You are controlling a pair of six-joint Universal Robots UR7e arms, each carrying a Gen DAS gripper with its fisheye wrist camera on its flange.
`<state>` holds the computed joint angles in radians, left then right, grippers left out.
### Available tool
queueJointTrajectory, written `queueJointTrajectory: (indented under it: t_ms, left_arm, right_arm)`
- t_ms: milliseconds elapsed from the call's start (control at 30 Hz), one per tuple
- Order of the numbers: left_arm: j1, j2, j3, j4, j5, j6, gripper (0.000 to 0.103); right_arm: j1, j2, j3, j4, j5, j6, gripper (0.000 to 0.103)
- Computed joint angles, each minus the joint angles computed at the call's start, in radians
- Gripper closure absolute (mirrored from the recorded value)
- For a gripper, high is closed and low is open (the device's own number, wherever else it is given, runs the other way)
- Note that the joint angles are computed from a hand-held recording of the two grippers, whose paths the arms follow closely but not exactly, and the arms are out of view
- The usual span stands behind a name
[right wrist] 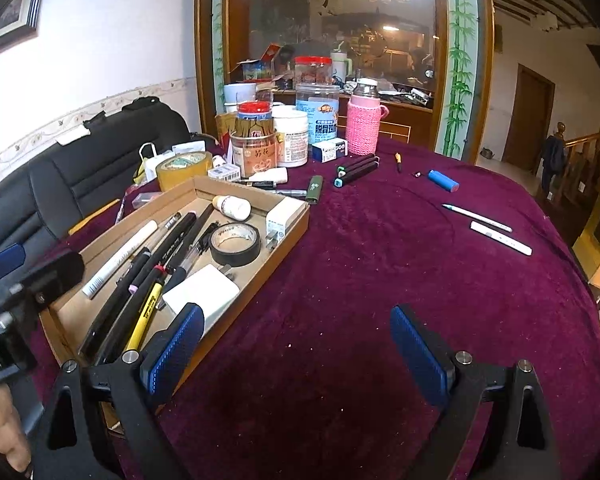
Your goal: Organize rigid objects
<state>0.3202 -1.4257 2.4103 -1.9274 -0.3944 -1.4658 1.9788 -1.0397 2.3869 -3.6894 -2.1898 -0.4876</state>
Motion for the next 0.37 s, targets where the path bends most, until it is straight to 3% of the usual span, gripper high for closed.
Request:
queueJointTrajectory:
  t_ms: [167,367]
  left_arm:
    - [0.014,0.018,0.011,-0.076,-0.033,0.042,0.0]
    - [0.023,0.015,-0.027,0.03,-0.061,-0.011,0.0]
  right_arm:
    - [0.01,0.016,-0.004,0.003,-0.02,-0.013,0.007]
    - [0.019,0.024,-0.008,0.0,-0.03,-0.027,0.007]
